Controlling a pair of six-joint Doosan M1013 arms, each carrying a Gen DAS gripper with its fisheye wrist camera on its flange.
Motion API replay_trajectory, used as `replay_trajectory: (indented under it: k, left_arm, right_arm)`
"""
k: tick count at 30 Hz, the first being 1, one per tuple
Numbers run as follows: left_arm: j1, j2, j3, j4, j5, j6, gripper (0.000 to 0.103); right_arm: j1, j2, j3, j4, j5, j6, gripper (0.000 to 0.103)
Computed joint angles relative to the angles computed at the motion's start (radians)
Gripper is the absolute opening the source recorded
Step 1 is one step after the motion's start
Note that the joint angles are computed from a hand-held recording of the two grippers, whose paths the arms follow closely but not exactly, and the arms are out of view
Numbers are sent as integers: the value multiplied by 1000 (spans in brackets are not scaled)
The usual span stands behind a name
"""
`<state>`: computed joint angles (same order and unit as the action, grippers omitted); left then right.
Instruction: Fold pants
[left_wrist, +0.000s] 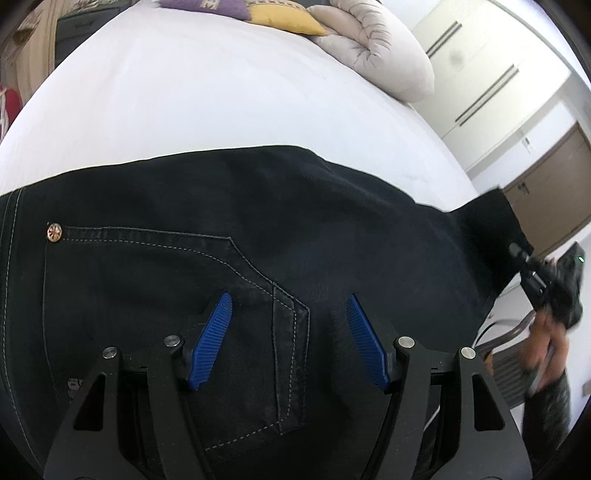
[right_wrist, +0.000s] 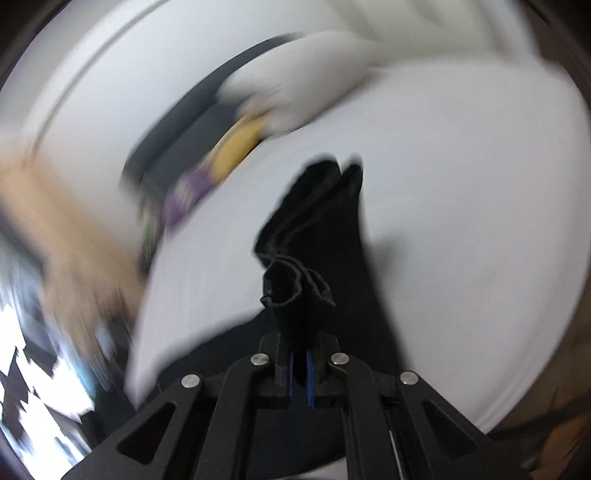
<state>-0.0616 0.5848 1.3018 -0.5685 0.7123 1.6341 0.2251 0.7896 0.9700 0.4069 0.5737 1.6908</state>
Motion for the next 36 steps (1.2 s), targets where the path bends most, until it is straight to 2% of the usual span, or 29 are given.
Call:
replay_trajectory:
  k: [1,3,4,5,6,7,12,17,19,21,23,24,25,26,27,30,36]
  left_arm:
    - [4,-1,3,-23,1,5,66]
    - [15,1,2,-91,13,23,79]
    - [20,4,-1,-122,23,26,81]
    - [23,7,-6,-149,34,27,86]
    - [26,11,-12,-179,46,33,90]
    - [30,15,-16,-220,58,49,91]
    - [41,50,-62,-373,131,62,97]
    - [40,118,-167,-515,269,53,97]
    - [40,143,-212,-525,315,30,97]
    - [39,163,-251,-495,349,1,97]
    - [42,170,-268,-477,366,-9,92]
    - [45,172,-272,-478,374,-3,73]
    - [49,174,-280,-472,391,6,59]
    - [52,176,-286,-456,403,3,29]
    - [56,176,-290,-435,413,-6,21]
    - [77,158,-275,-402,412,22,9]
    - [96,132,-262,-309,413,70,8]
  right_arm:
    - [34,12,-33,-89,39,-29,6]
    - [100,51,-102,-241,137,-113,6]
    - [131,73,-130,-329,179,-144,6]
    - [165,106,-166,-450,236,-166,6]
    - [183,132,-194,-518,276,-169,6]
    - [196,141,-194,-572,282,-157,7]
    - [202,106,-134,-659,197,-82,6]
    - [232,35,-29,-776,64,-39,6]
    - [247,25,-16,-808,45,-48,6]
    - [255,27,-27,-785,47,-87,6]
    - [264,20,-21,-751,37,-134,6]
    - [268,20,-21,-742,35,-156,6]
    - [272,9,-2,-736,21,-178,6]
    - [277,9,-3,-723,16,-208,6]
    - [281,13,-6,-709,12,-235,6]
    - [292,22,-21,-668,16,-308,6]
    - [299,40,-50,-578,41,-454,6]
